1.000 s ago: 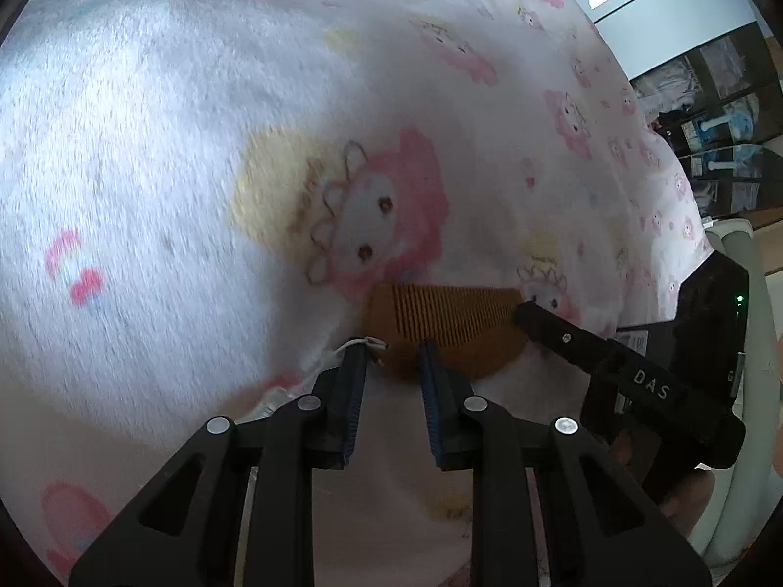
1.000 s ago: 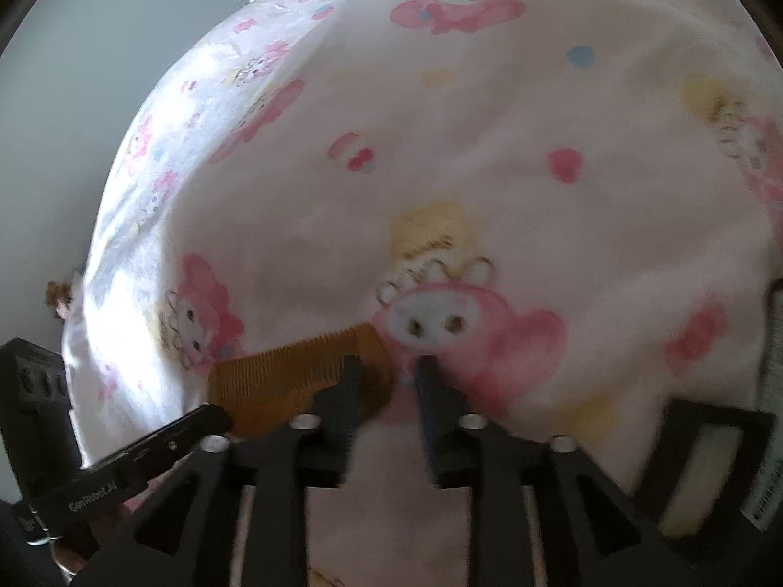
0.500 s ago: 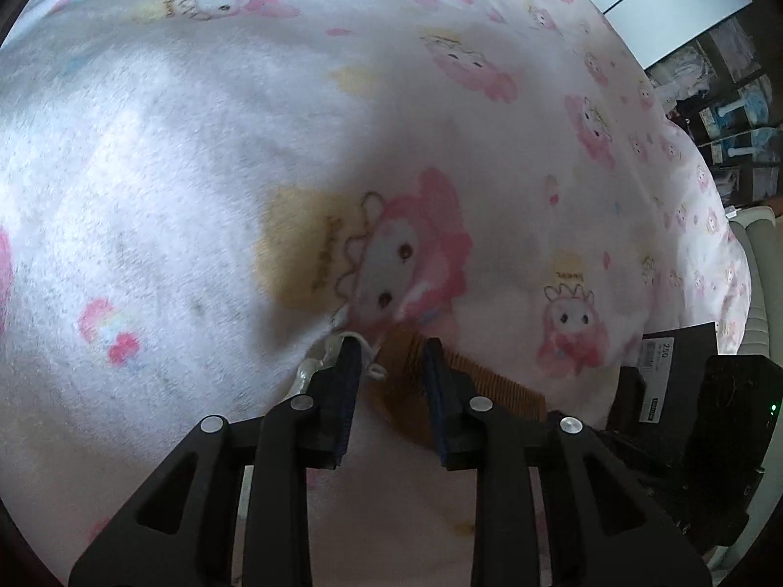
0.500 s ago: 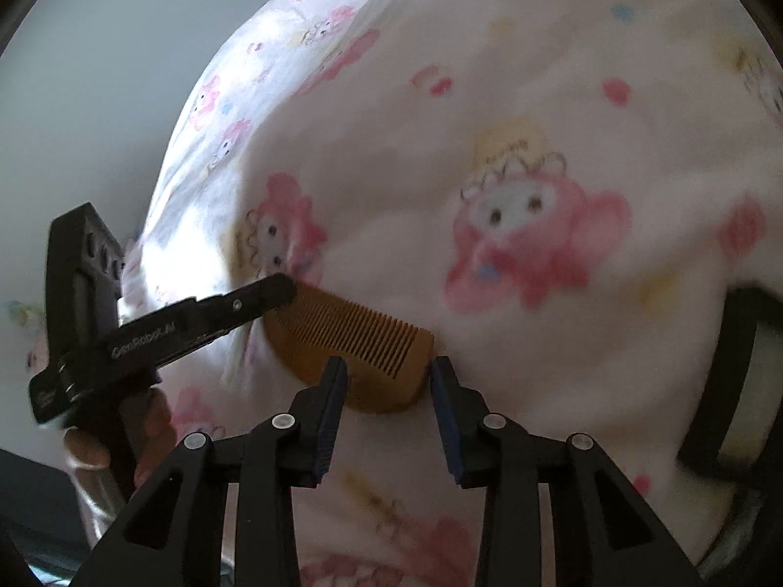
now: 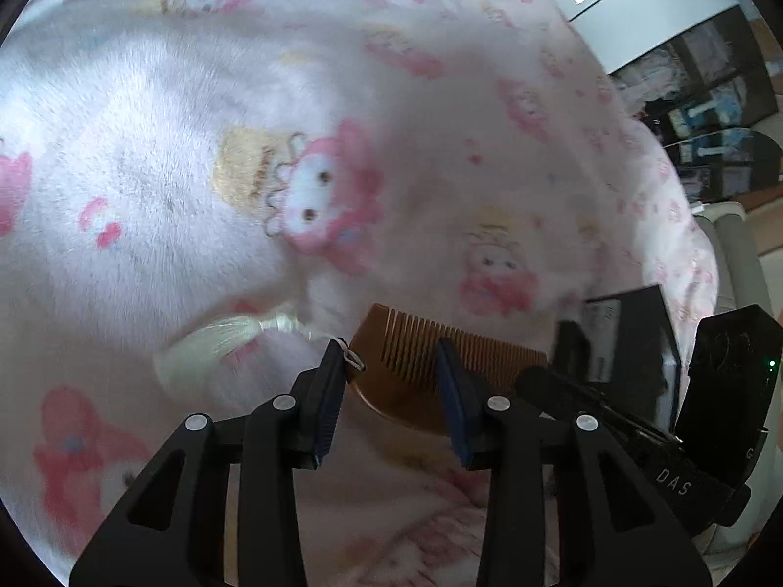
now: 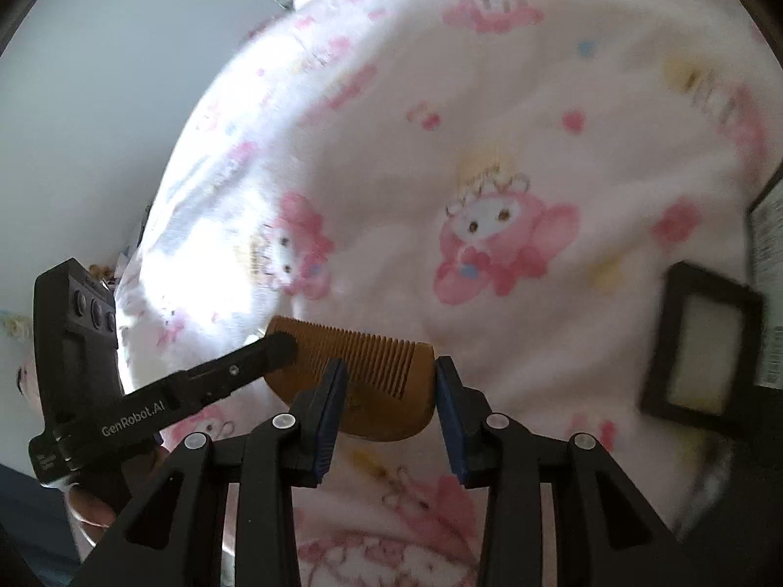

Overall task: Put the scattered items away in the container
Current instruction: 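Lift the wooden comb and carry it over the black box, left gripper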

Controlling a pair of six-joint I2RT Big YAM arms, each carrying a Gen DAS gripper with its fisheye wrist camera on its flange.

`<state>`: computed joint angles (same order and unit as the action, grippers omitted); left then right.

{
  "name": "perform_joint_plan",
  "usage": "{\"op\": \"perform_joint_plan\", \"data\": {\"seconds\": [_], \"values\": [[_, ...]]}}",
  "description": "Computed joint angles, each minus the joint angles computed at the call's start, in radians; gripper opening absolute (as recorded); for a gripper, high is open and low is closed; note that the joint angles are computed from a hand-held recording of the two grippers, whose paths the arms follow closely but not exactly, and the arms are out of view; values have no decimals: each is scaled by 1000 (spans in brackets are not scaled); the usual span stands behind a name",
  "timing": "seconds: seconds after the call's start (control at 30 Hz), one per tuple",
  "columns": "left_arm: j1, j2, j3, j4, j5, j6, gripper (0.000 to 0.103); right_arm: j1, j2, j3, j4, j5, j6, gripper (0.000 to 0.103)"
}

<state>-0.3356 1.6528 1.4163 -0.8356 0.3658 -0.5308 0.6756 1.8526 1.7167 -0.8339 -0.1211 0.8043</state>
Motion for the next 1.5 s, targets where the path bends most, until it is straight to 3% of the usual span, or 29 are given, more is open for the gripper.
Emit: {"op": "perform_joint_plan", "data": {"seconds": [0.17,0.4,0.6,0.83,1.07,1.2,1.33,1.5], "values": [[-35,-60,-2,5,4,3,36,-9,-106,-80,40,27,-7,33],[-118,-94,50,-13,27,38,36,-6,-310,-235,50,129,3,33],[-193,-70,156,-40,59,55,36,-65,-471,-303,-7,182,-108,33],[-343,78,413,-107,2,77,36,-166,-658,-422,-16,215,-169,33],[-442,250,649,-198,17,69,36,-310,-807,-539,-60,203,-192,33],[-473,314,692,-246,0,44,38,-377,-830,-617,-20,133,-174,34],[-487,350,693,-312,-59,34,38,-427,-781,-670,9,15,-169,33],[-494,374,693,-344,-120,19,38,-402,-731,-660,6,40,-200,33]]}}
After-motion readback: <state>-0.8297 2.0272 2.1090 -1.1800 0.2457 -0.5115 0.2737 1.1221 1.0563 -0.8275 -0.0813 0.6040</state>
